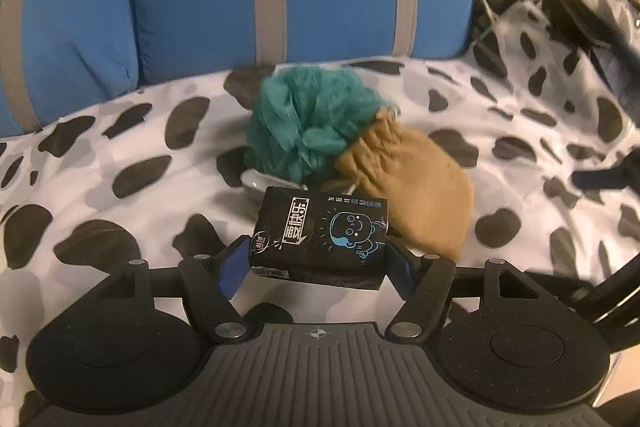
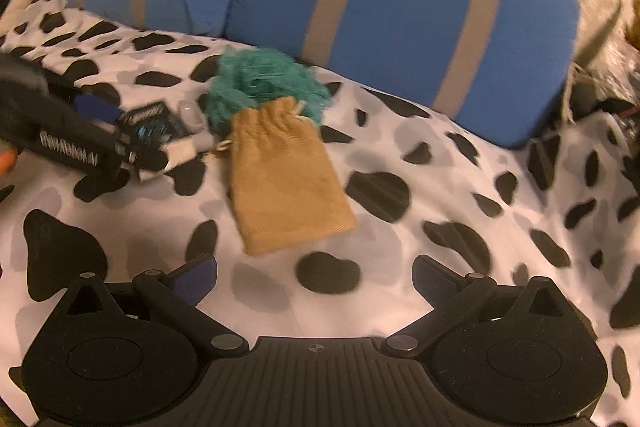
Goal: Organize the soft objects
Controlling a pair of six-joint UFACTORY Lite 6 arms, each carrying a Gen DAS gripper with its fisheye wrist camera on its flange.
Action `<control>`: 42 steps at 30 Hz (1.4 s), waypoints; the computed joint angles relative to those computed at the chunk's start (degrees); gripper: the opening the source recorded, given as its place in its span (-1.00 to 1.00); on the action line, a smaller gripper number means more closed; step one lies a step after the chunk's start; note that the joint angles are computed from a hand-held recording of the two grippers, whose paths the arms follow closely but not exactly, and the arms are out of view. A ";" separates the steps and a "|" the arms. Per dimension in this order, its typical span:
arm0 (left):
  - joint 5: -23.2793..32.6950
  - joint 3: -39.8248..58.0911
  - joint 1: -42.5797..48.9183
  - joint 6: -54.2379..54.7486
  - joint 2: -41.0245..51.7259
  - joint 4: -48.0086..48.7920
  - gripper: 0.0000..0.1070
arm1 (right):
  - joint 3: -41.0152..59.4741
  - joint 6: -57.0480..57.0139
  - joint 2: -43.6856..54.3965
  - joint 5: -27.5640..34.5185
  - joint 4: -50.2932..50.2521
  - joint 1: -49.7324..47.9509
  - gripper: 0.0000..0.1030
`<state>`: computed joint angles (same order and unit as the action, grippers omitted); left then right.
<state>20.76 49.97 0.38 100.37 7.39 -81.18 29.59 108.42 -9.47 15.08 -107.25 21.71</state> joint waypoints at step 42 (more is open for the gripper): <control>5.51 -2.24 8.38 -13.39 -10.45 13.74 0.29 | 23.68 15.28 30.53 -0.82 -11.94 3.12 -0.92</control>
<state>26.27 47.73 8.76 86.98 -3.06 -67.43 53.28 123.70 21.06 14.26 -119.19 24.83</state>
